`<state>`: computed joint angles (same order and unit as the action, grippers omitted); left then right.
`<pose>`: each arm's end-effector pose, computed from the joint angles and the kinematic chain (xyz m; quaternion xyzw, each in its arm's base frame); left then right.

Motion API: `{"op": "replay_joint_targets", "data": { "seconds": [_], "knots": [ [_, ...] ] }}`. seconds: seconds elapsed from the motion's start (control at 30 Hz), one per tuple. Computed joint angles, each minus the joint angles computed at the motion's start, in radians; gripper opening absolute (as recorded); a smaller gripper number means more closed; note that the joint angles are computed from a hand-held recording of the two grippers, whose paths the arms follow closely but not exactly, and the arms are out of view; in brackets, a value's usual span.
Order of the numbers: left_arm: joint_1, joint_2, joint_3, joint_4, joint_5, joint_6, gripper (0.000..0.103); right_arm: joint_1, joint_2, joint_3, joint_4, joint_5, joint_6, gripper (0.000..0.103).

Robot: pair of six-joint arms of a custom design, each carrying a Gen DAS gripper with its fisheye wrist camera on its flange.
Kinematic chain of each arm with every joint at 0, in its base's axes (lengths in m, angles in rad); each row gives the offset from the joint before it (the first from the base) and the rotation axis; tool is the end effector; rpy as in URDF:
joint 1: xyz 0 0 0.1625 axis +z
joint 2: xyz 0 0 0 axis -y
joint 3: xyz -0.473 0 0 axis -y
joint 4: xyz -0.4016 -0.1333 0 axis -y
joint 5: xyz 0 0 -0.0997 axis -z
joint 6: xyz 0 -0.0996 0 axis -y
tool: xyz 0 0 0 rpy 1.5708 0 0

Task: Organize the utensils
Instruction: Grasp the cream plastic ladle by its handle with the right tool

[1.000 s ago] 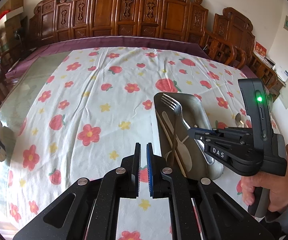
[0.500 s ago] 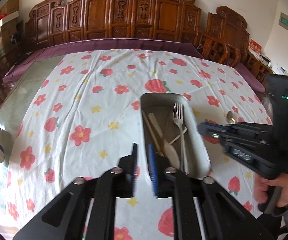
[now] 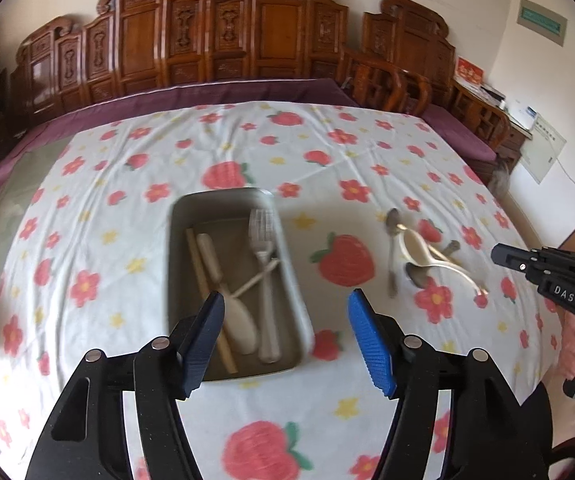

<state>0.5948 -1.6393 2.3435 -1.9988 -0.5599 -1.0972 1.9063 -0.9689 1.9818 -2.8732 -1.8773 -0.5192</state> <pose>-0.1722 -0.3793 0.2963 0.0140 0.8691 -0.3514 0.3478 0.2961 -0.5355 0.1491 0.3853 -0.8991 0.1281 0.1635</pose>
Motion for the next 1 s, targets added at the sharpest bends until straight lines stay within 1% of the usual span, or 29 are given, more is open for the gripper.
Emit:
{"op": "replay_joint_targets", "data": {
  "seconds": [0.03, 0.17, 0.2, 0.23, 0.3, 0.33, 0.37, 0.5, 0.7, 0.83, 0.93, 1.0],
  "knots": [
    [0.002, 0.017, 0.001, -0.029, -0.001, 0.016, 0.070, -0.011, -0.014, 0.005, -0.002, -0.001, -0.005, 0.007],
    [0.012, 0.090, -0.009, -0.124, -0.009, 0.078, 0.078, -0.034, -0.049, 0.016, -0.014, -0.009, -0.027, 0.007],
    [0.015, 0.104, -0.012, -0.144, -0.010, 0.091, 0.084, -0.038, -0.056, 0.018, -0.015, -0.010, -0.032, 0.007],
    [0.017, 0.122, -0.015, -0.163, -0.008, 0.103, 0.087, -0.043, -0.061, 0.020, -0.016, -0.011, -0.038, 0.007],
    [0.022, 0.150, -0.022, -0.189, -0.008, 0.121, 0.092, -0.055, -0.069, 0.022, -0.014, -0.010, -0.053, 0.015],
    [0.027, 0.168, -0.026, -0.211, -0.011, 0.136, 0.094, -0.057, -0.070, 0.023, -0.015, -0.011, -0.058, 0.025],
    [0.031, 0.179, -0.029, -0.225, -0.015, 0.146, 0.094, -0.060, -0.069, 0.024, -0.019, -0.012, -0.066, 0.030],
    [0.042, 0.217, -0.034, -0.271, -0.035, 0.187, 0.095, -0.081, -0.049, 0.011, -0.004, -0.012, -0.106, 0.031],
    [0.047, 0.247, -0.039, -0.288, -0.061, 0.207, 0.095, -0.090, 0.021, -0.029, 0.030, -0.028, -0.168, 0.031],
    [0.045, 0.255, -0.036, -0.287, -0.080, 0.204, 0.095, -0.089, 0.088, -0.067, 0.049, -0.075, -0.212, 0.031],
    [0.048, 0.256, -0.029, -0.315, -0.105, 0.221, 0.095, -0.089, 0.131, -0.094, 0.067, -0.110, -0.233, 0.031],
    [0.048, 0.259, -0.030, -0.311, -0.112, 0.221, 0.095, -0.085, 0.154, -0.102, 0.036, -0.135, -0.262, 0.032]
  ]
}}
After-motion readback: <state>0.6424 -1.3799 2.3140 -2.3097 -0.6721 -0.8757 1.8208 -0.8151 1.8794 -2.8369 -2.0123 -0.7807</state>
